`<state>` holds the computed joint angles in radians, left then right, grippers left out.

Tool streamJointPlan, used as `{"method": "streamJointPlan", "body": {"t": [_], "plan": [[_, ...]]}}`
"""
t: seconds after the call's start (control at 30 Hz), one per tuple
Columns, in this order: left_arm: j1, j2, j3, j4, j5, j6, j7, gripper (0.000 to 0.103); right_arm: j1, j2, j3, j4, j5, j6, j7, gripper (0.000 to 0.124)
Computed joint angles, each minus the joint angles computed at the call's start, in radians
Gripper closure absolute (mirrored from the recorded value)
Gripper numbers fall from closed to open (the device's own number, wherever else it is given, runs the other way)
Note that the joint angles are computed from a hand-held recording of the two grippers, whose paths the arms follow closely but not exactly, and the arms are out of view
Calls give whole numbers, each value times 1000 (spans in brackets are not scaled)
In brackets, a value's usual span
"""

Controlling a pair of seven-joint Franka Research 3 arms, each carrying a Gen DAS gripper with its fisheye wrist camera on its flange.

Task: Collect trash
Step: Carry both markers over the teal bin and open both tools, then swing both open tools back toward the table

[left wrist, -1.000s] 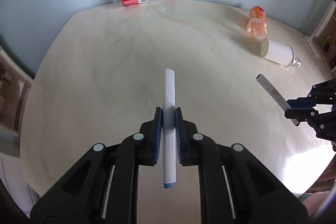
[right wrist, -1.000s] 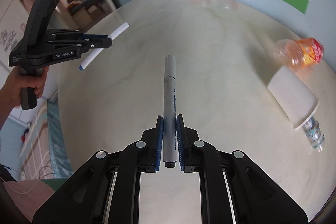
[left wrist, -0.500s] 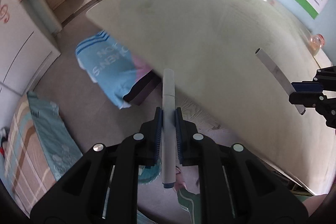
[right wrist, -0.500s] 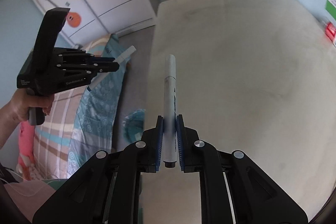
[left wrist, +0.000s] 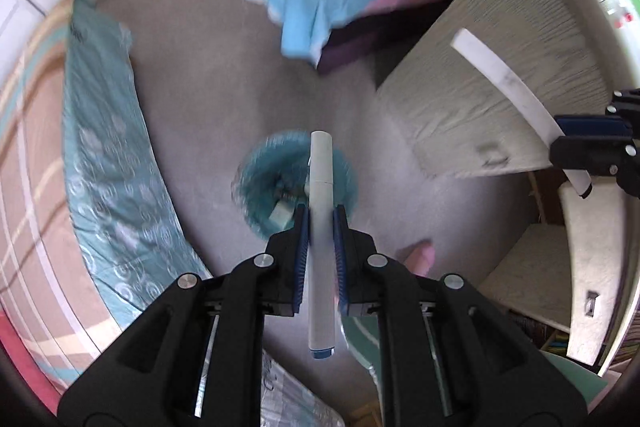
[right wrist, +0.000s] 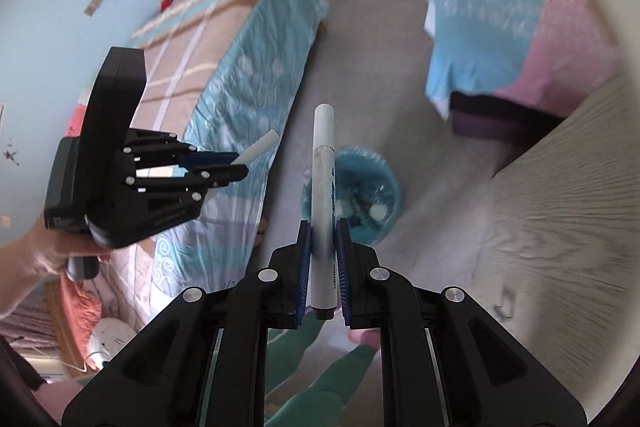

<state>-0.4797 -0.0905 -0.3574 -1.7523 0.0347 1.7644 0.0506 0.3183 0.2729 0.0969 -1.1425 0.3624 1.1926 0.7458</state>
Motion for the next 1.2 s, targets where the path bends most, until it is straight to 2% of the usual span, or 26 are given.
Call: {"method": "streamJointPlan", "body": {"t": [0.07,0.17,0.3,0.4,0.57,0.6,0.63,0.67,0.7,0.73,0.8,0.87,0.93,1.0,1.07,1.13,1.2], "plan": [[-1,-46,10,-134,-62,86,33,92,38,-20,7,-138,-48,71,36,110],[-3,-101,27,-347,-170,268,69,92,86,8,17,-255,-105,147,112,110],[-14,-83,41,-541,-297,488,145,92,138,50,25,-420,-172,265,209,110],[-29,-41,45,-659,-415,675,205,92,164,116,28,-477,-203,320,266,110],[-35,55,35,-716,-537,821,296,91,190,181,28,-549,-264,408,289,110],[-35,69,28,-725,-556,844,304,81,193,187,28,-563,-268,428,294,109],[-33,79,24,-736,-576,863,323,71,193,192,29,-571,-266,447,299,106],[-29,89,20,-736,-582,863,331,49,192,200,28,-577,-261,467,306,106],[-26,95,16,-737,-569,869,321,44,189,208,28,-577,-251,473,315,106],[-26,97,10,-742,-564,886,322,44,186,214,28,-573,-246,471,321,106],[-20,104,7,-732,-545,865,322,44,183,220,29,-579,-250,490,311,100],[-19,106,1,-732,-553,867,320,43,180,222,29,-575,-252,491,305,87],[-17,103,-1,-732,-553,863,314,41,174,216,26,-574,-245,494,308,66],[-17,88,-2,-734,-527,853,281,37,159,219,25,-556,-217,477,317,64],[-21,60,-2,-736,-484,830,226,30,144,202,23,-556,-192,478,321,54],[-28,31,-2,-743,-458,817,184,28,129,182,22,-556,-167,476,324,45],[-34,-4,2,-737,-426,768,146,27,116,169,23,-545,-147,457,323,39]]}}
